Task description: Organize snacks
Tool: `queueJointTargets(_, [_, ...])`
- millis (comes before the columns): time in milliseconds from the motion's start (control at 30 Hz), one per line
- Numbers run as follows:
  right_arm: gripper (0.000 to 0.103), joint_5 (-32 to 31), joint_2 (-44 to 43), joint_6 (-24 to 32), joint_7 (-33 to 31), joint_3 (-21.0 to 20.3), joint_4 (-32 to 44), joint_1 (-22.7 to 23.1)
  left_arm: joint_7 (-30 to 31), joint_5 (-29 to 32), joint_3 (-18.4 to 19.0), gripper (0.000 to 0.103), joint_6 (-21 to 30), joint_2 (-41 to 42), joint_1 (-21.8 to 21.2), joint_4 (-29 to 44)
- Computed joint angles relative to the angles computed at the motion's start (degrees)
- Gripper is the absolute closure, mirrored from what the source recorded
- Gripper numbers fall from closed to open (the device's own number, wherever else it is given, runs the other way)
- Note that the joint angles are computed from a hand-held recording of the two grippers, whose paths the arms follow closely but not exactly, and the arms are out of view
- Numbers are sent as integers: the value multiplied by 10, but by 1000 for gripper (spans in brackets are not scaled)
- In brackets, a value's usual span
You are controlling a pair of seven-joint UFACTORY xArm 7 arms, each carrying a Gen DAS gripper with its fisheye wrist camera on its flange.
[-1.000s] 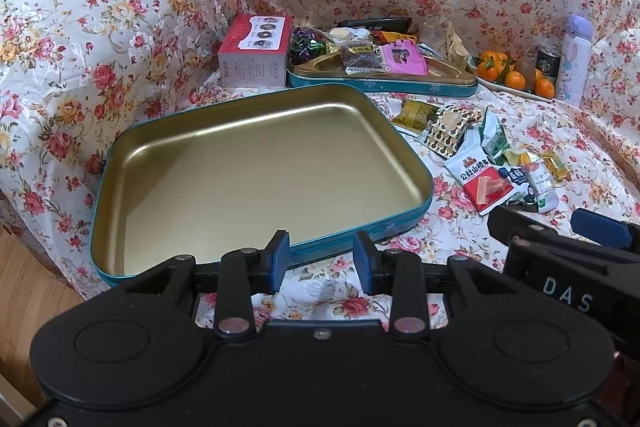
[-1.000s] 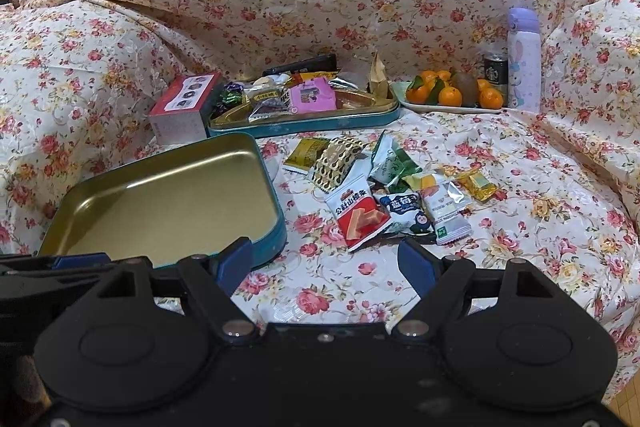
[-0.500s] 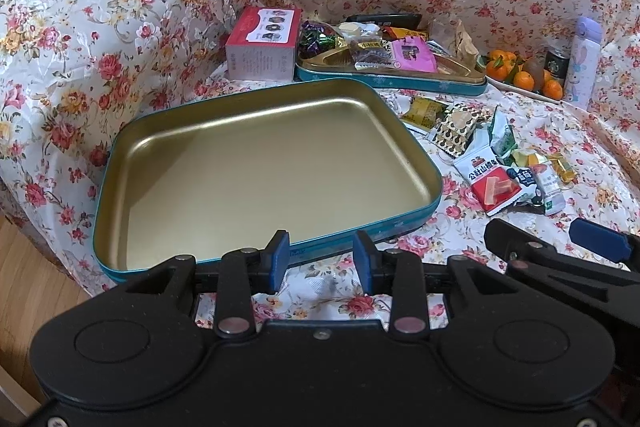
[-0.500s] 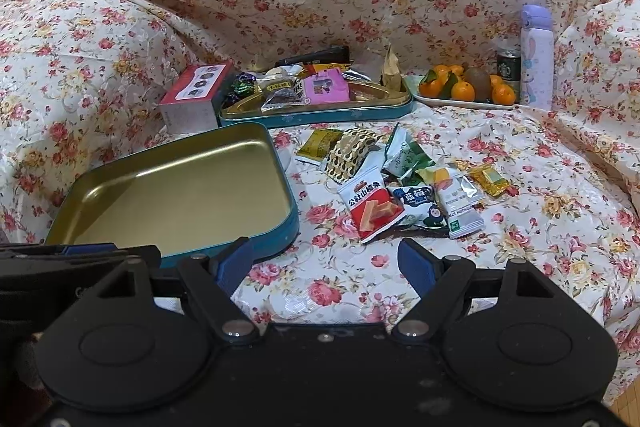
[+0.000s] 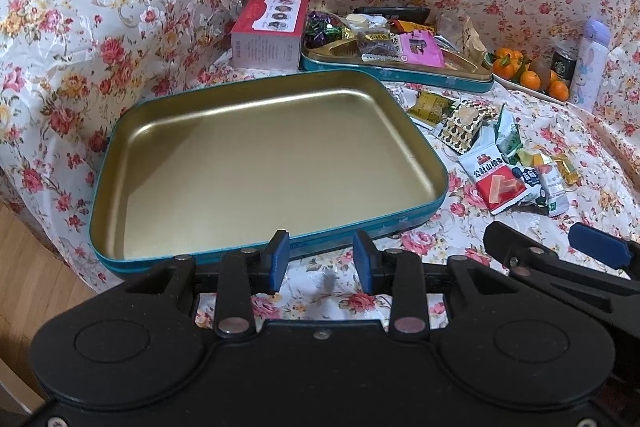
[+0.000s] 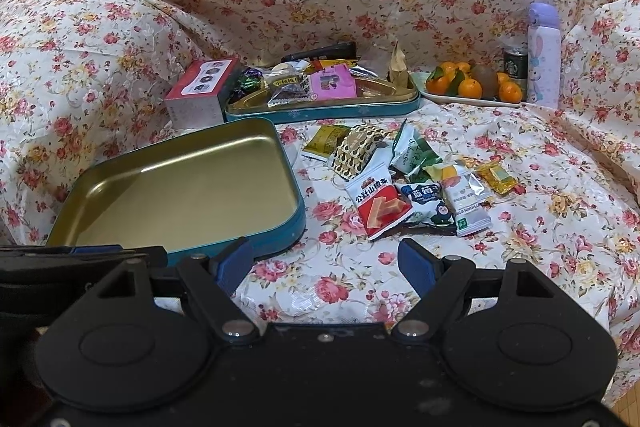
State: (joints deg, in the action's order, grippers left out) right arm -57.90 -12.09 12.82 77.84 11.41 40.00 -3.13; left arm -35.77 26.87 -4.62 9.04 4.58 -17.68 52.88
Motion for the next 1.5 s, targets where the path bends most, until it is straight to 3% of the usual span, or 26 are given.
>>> queueJointTargets(167, [19, 24, 3, -4, -24, -8, -2, 5, 3, -2, -1, 59, 15, 3, -3, 5])
queueJointTargets(333, [20, 104, 5, -19, -108, -24, -18, 18, 13, -4, -7, 59, 51, 9, -9, 15])
queueJointTargets(567, [20, 115, -24, -62, -108, -4, -55, -37, 23, -40, -22, 59, 107, 11, -21, 26])
queueJointTargets(633, [20, 167, -31, -81, -157, -32, -71, -22, 13, -24, -24, 59, 119, 10, -29, 29])
queueJointTargets(700, [20, 258, -35, -78, -257, -97, -85, 43, 3, -8, -27, 59, 135, 11, -37, 37])
queueJointTargets(967, [20, 383, -62, -75, -369, -142, -127, 63, 11, -23, -43, 59, 169, 35, -66, 75])
queueJointTargets(1300, [26, 432, -75, -99, -396, -93, -152, -41, -9, -16, -38, 59, 190, 75, -104, 124])
queueJointTargets(1500, [34, 472, -64, -115, -437, -86, -151, -66, -10, -18, -32, 59, 169, 90, -115, 137])
